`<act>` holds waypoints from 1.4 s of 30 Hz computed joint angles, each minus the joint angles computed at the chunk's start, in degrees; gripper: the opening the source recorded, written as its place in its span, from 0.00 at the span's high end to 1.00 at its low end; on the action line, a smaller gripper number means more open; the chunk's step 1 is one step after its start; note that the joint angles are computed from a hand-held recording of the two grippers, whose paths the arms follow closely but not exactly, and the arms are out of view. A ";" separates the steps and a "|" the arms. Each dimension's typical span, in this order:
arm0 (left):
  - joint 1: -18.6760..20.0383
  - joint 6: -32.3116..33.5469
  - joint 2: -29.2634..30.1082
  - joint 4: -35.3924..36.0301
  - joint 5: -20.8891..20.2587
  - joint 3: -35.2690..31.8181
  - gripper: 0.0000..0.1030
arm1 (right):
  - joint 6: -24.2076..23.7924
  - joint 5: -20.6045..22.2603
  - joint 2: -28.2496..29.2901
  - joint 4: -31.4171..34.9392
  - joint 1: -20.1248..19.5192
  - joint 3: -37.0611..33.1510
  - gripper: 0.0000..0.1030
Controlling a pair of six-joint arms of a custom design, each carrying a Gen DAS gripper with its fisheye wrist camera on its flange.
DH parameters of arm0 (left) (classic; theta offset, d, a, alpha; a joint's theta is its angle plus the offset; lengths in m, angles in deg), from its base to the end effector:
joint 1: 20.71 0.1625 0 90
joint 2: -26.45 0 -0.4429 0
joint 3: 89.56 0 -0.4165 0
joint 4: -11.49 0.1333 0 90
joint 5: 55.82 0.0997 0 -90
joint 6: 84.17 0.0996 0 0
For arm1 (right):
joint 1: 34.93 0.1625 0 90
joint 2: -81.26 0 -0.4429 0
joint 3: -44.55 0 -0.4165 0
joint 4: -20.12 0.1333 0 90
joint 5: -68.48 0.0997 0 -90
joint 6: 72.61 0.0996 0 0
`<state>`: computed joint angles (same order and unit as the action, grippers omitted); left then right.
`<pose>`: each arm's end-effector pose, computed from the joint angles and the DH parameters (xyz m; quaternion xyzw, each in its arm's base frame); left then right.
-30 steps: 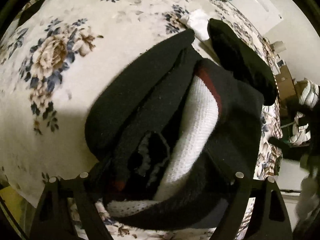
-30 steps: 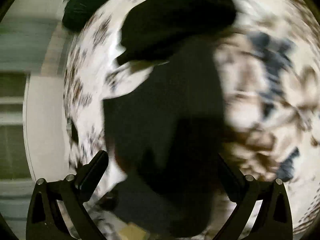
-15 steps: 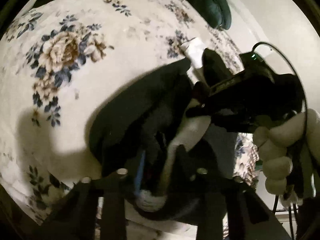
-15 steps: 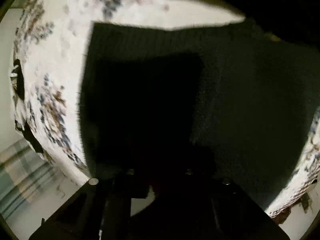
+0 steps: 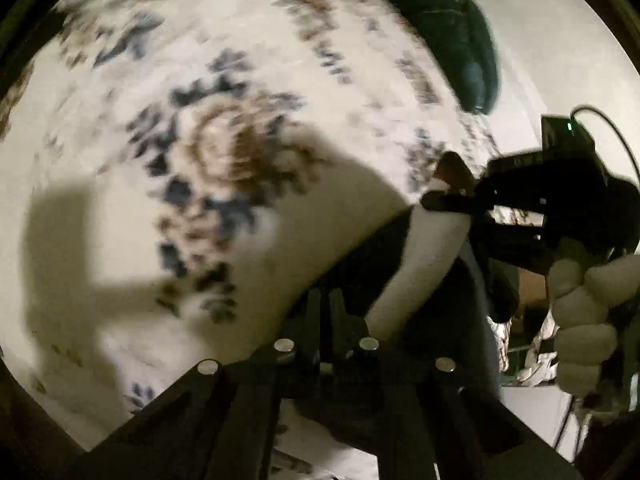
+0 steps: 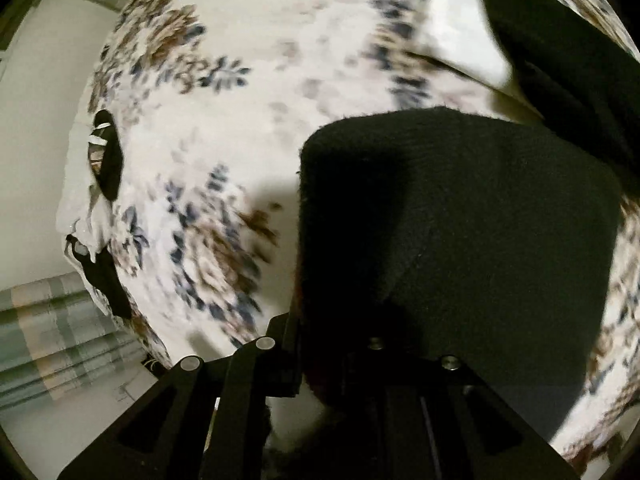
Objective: Fold small clothes
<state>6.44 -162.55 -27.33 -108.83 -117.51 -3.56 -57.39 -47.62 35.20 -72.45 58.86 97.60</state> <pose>-0.5501 -0.4850 0.2068 -0.1270 0.9612 -0.2253 0.0963 0.1430 -0.8056 0.3339 -0.0883 -0.9695 0.0002 0.2287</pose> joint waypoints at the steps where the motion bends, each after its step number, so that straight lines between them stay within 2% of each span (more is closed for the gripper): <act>1: 0.73 -2.36 -1.59 -1.54 -0.98 1.97 0.98 | 0.72 -0.46 1.67 0.66 -0.39 -0.81 0.86; 4: 0.33 -2.69 -3.52 -3.49 -0.04 3.19 0.97 | 2.51 -0.71 3.95 2.62 -2.03 -1.47 0.86; 6: -0.01 -0.74 -2.72 -6.25 -1.00 2.31 0.94 | 1.57 0.04 3.93 2.09 -2.70 -0.57 0.86; 9: 0.38 2.34 1.48 -8.43 -5.14 -1.20 0.93 | 0.34 3.31 4.28 3.95 -3.75 -1.87 0.83; 11: 0.63 3.64 5.00 -4.45 -6.76 -4.87 0.93 | 0.07 6.42 5.48 7.88 -4.68 -5.20 0.82; 13: 0.99 3.50 6.74 -1.70 -7.33 -6.05 0.93 | -0.89 11.85 7.40 14.50 -5.80 -10.86 0.64; 15: 1.30 2.24 6.23 -2.86 -7.48 -4.36 0.93 | -2.28 14.80 8.01 19.43 -6.02 -15.13 0.63; 16: 1.30 2.12 5.91 -3.22 -7.33 -3.80 0.93 | -4.07 15.11 6.46 19.12 -5.74 -14.84 0.60; 18: 1.24 2.19 5.53 -2.80 -6.99 -3.45 0.93 | -7.94 12.40 1.02 14.48 -4.73 -10.08 0.54; 20: 1.12 2.61 5.80 -1.40 -6.82 -4.20 0.93 | -10.67 6.28 -6.78 7.08 -3.63 -0.92 0.48; 22: 0.74 3.15 6.41 0.86 -6.30 -5.54 0.93 | -9.97 1.74 -14.70 2.19 -3.98 9.22 0.45; 25: 0.53 4.13 7.08 3.15 -5.54 -6.73 0.93 | -7.02 -4.18 -23.79 -1.19 -6.02 22.59 0.45; 27: 0.88 4.65 7.84 4.19 -6.06 -7.33 0.93 | -7.86 -4.59 -29.24 -8.11 -7.69 31.31 0.42; 30: 0.53 5.48 8.75 5.98 -5.55 -7.39 0.93 | -6.50 -6.19 -32.54 -11.62 -9.43 37.50 0.39; 34: 0.14 5.03 9.02 7.18 -4.18 -7.27 0.93 | -8.76 -6.18 -34.44 -17.90 -11.94 42.71 0.19; 35: 0.21 4.91 9.08 7.17 -4.07 -7.18 0.93 | -9.31 -5.56 -34.73 -18.78 -12.95 43.65 0.17; 37: 0.24 5.10 9.45 7.50 -3.26 -7.16 0.93 | -10.55 -4.42 -35.01 -21.73 -14.77 45.37 0.02; 40: 0.68 4.60 9.85 6.23 -2.10 -6.50 0.93 | -10.54 2.64 -35.68 -23.33 -18.52 46.18 0.00; 42: 1.15 3.42 9.77 6.50 -3.19 -7.24 0.93 | -10.65 8.30 -36.67 -22.09 -20.54 45.39 0.00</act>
